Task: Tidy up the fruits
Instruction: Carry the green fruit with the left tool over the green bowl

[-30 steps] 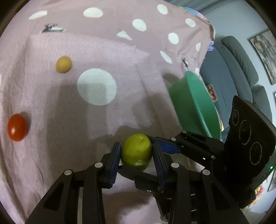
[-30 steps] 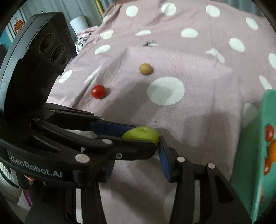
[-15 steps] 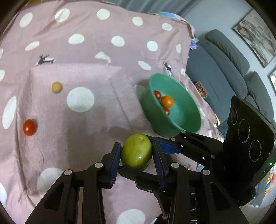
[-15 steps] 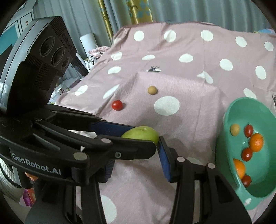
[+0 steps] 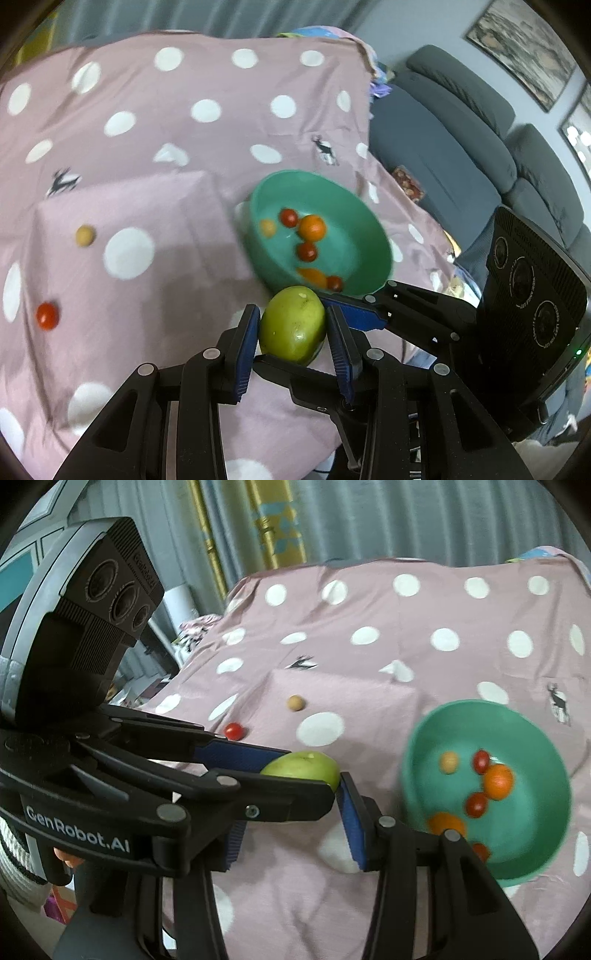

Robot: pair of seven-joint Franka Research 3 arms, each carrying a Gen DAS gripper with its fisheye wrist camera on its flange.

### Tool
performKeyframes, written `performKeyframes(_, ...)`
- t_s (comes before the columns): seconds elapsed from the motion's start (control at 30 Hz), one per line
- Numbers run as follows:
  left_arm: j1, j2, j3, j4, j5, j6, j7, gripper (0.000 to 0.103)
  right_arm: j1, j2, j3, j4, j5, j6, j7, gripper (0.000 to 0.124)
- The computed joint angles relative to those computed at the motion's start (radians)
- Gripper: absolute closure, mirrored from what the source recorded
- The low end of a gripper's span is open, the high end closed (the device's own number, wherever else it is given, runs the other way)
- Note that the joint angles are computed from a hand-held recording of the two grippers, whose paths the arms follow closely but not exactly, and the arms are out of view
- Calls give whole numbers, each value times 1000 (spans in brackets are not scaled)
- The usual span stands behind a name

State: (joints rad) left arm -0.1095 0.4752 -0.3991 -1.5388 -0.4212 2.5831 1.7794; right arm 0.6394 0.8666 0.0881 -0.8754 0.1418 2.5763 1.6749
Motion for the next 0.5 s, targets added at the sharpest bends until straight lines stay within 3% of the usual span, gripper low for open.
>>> performKeyframes(0.23, -84, 189, 3, 304, 102, -130, -25, 65, -32, -125, -43, -219, -12, 112, 68, 77)
performKeyframes(0.5, -194, 439, 26, 714, 179, -335, -70, 65, -75, -165, -49, -315, -23, 129, 116, 77)
